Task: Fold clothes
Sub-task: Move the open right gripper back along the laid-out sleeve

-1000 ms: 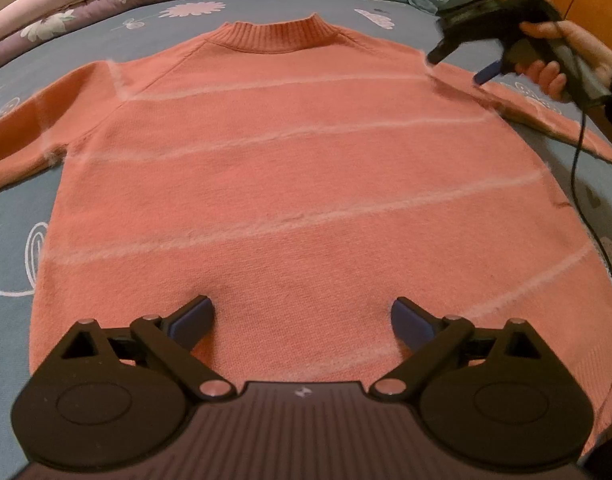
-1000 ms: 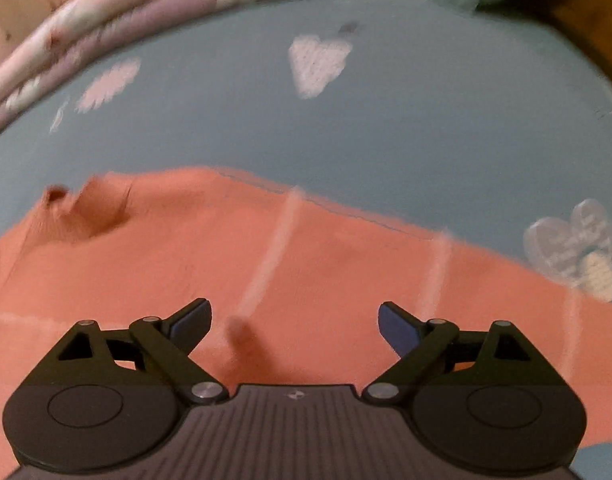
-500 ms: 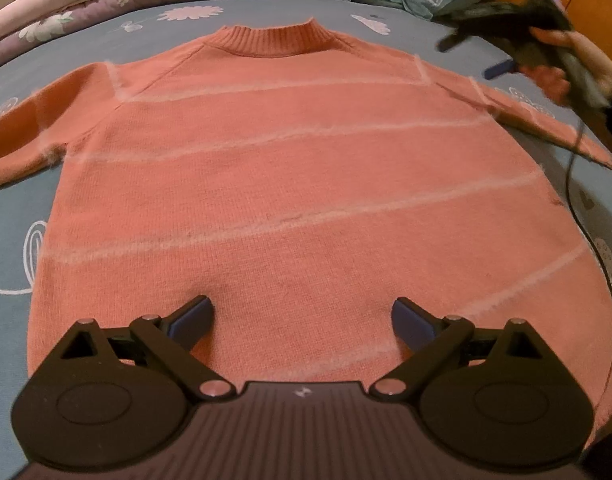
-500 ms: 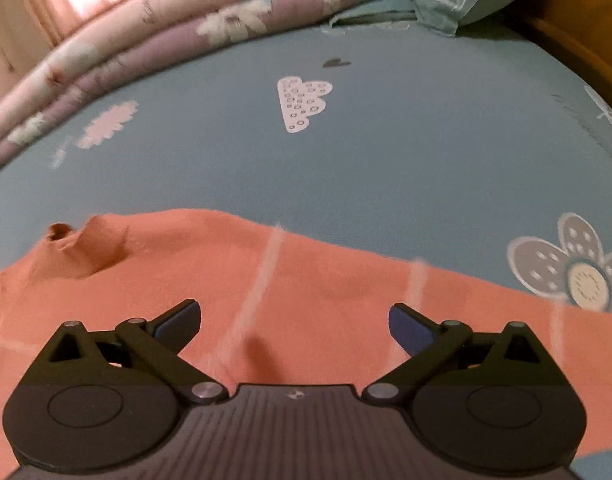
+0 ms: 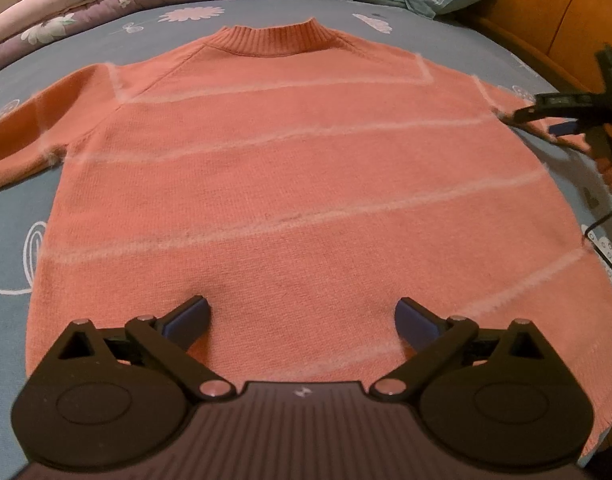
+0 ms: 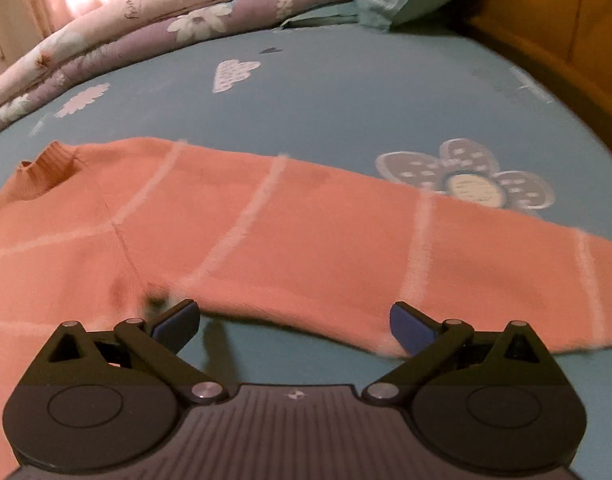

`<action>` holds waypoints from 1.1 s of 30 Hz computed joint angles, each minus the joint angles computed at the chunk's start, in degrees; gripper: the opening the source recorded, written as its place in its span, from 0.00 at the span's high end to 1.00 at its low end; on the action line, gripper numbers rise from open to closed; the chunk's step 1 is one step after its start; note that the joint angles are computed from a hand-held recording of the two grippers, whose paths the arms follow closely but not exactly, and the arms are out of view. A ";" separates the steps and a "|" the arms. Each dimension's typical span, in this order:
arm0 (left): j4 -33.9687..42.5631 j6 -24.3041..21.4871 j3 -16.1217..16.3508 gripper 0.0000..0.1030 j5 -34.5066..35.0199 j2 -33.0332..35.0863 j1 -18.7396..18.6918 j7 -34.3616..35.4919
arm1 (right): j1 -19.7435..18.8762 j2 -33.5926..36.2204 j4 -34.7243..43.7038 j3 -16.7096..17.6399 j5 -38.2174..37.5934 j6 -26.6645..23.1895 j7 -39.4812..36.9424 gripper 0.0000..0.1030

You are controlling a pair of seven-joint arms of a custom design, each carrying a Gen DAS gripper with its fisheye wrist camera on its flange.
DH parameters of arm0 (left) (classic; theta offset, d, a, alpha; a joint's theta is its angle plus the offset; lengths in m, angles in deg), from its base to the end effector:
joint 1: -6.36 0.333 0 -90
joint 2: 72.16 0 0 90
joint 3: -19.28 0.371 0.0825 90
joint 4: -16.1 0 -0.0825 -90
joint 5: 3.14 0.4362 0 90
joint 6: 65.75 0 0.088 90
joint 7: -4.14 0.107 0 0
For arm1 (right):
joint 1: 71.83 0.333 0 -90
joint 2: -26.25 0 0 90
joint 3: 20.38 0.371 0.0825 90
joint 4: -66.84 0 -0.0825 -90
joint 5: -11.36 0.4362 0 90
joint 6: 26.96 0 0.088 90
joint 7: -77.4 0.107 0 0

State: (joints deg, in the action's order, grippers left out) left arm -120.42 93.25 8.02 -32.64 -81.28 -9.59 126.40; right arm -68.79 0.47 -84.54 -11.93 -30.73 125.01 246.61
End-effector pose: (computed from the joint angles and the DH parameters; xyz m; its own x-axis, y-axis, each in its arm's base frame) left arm 0.4953 -0.2334 0.4624 -0.5922 -0.8025 0.0725 -0.6872 0.4561 -0.5655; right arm 0.4260 0.1066 0.4503 -0.5311 -0.8410 -0.1032 -0.6268 0.4720 -0.6200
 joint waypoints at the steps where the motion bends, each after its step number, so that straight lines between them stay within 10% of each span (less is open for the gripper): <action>1: 0.01 -0.08 -0.01 0.04 0.05 -0.04 0.03 -0.12 | -0.42 -1.62 -0.89 -0.01 -0.76 1.11 0.73 0.00; 7: 0.28 -0.05 -0.57 0.03 2.18 0.24 0.43 -2.69 | -5.68 -2.52 -1.52 0.66 -3.80 1.34 7.11 0.00; 18: 0.54 -0.56 -0.51 0.02 3.31 0.41 0.39 -4.03 | -3.33 -11.34 -8.91 -0.81 -0.79 0.23 3.67 0.00; 26: 0.53 -0.73 -0.57 0.02 3.81 0.40 0.51 -4.37 | -11.61 -14.21 -10.24 -1.74 -1.01 -0.94 4.22 0.00; 33: 0.85 -1.15 -0.57 0.01 4.21 0.62 0.58 -4.59 | -8.17 -16.62 -13.00 0.96 -1.99 -8.10 0.12 0.00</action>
State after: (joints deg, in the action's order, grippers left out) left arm -119.57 92.10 7.45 -28.43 -80.65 -9.01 121.81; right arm -76.96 -16.15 -97.55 -10.97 -32.71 116.91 246.73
